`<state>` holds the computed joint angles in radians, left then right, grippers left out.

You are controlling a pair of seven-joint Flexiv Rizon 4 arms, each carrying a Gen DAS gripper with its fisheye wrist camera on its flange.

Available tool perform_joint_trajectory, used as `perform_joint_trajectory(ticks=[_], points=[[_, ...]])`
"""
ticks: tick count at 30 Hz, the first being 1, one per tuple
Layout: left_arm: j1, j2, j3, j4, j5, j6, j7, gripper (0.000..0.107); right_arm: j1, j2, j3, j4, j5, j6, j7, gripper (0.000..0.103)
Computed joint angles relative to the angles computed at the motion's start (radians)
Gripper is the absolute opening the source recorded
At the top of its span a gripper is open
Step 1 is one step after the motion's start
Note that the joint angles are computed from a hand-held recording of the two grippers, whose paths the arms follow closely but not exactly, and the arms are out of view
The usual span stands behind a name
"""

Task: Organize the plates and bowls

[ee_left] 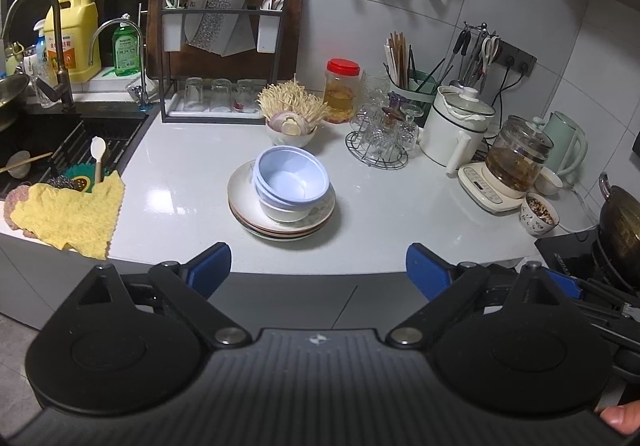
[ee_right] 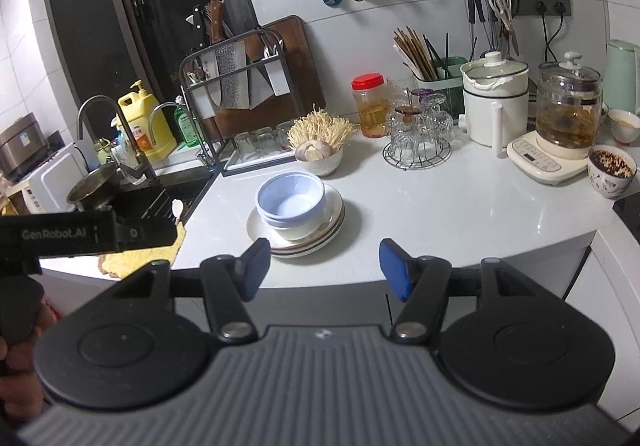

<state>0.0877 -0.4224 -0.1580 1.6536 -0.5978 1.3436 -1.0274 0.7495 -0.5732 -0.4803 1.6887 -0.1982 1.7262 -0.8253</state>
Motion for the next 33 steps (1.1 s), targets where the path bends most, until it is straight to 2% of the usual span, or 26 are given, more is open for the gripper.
perform_joint_trajectory(ticks=[4, 7, 11, 14, 20, 33], points=[[0.002, -0.001, 0.006, -0.004, 0.006, -0.009, -0.008, 0.097, 0.009, 0.0, -0.008, 0.002, -0.009, -0.017, 0.008, 0.068], [0.015, 0.0, -0.014, 0.003, -0.019, 0.032, 0.011, 0.097, -0.005, 0.002, 0.006, 0.004, -0.022, -0.011, 0.003, 0.075], [0.013, -0.01, 0.003, -0.026, -0.005, 0.006, -0.007, 0.098, 0.011, -0.003, -0.019, 0.005, -0.012, -0.006, 0.004, 0.085], [0.005, -0.016, 0.017, -0.037, 0.022, -0.004, -0.02, 0.099, -0.003, -0.004, -0.008, -0.002, -0.017, -0.02, 0.008, 0.087], [-0.02, -0.027, 0.054, -0.057, 0.082, -0.059, -0.067, 0.099, 0.009, -0.012, -0.034, -0.005, -0.024, -0.023, 0.03, 0.088], [-0.036, -0.05, 0.065, -0.089, 0.143, -0.093, -0.129, 0.099, -0.023, -0.011, -0.013, -0.006, -0.045, -0.032, 0.044, 0.088]])
